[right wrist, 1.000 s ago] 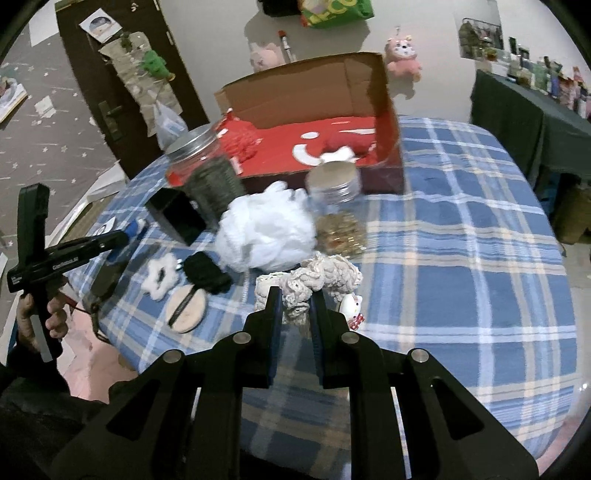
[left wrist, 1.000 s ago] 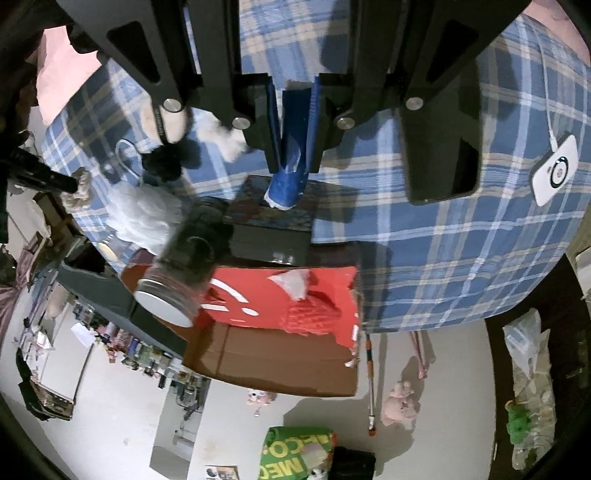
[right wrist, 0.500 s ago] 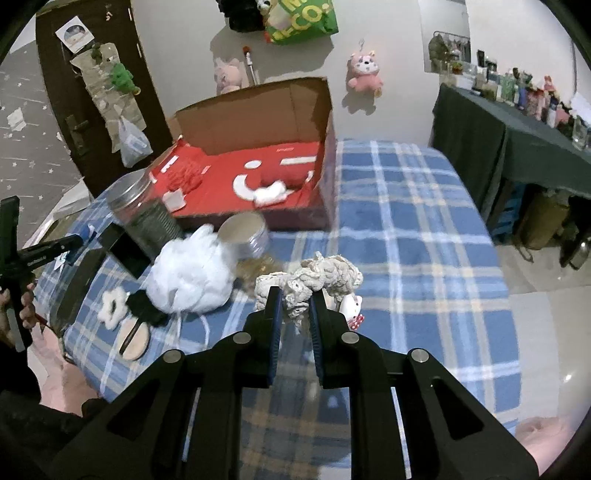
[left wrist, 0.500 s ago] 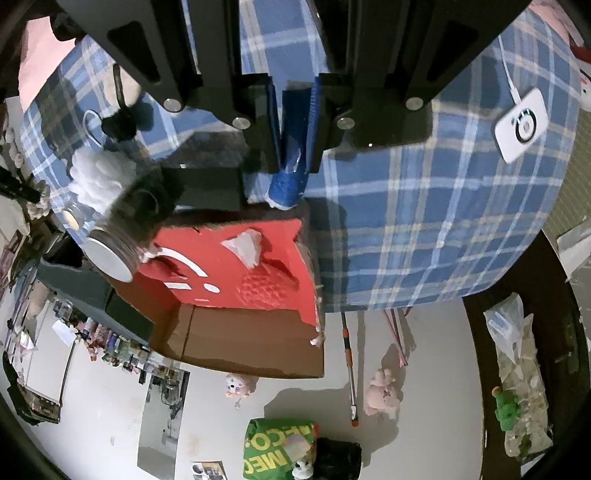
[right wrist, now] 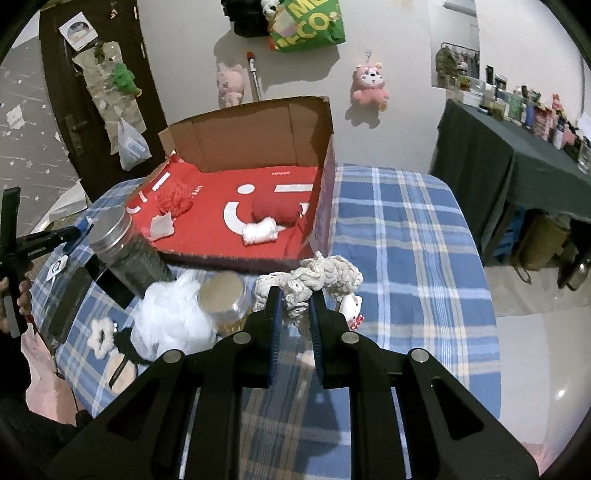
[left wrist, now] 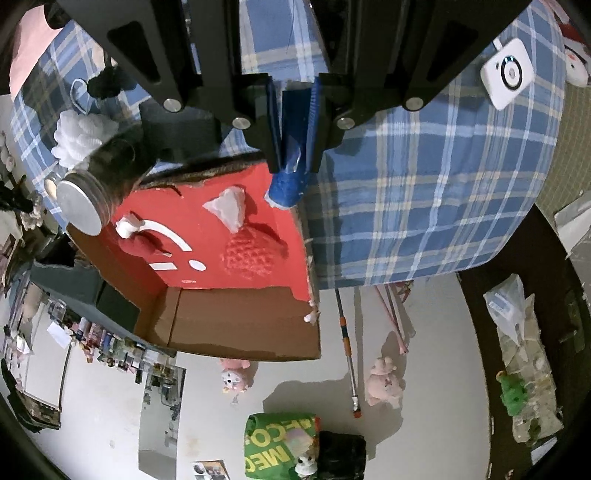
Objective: Organize soft objects
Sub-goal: 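Lift and carry the blue cloth and crochet scrunchie into the red-lined box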
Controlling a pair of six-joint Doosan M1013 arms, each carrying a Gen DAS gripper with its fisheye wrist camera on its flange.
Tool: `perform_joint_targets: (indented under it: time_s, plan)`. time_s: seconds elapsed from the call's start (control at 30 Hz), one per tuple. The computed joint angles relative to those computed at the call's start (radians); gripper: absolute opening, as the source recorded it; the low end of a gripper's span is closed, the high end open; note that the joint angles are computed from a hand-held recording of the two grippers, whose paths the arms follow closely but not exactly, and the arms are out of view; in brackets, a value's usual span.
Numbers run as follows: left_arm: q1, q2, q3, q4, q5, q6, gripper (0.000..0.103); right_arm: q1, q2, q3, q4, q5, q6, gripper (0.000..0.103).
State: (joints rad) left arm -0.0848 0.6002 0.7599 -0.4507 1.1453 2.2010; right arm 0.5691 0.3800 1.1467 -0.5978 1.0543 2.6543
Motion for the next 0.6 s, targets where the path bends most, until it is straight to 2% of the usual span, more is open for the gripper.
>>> perform_joint_targets:
  time_s: [0.3, 0.6]
  plan:
    - [-0.033, 0.061, -0.122, -0.012, 0.081, 0.027, 0.014, -0.046, 0.043, -0.084, 0.099, -0.032, -0.161, 0.014]
    - [-0.066, 0.153, -0.280, -0.014, 0.250, 0.034, 0.014, -0.096, 0.109, -0.183, 0.283, -0.031, -0.352, 0.014]
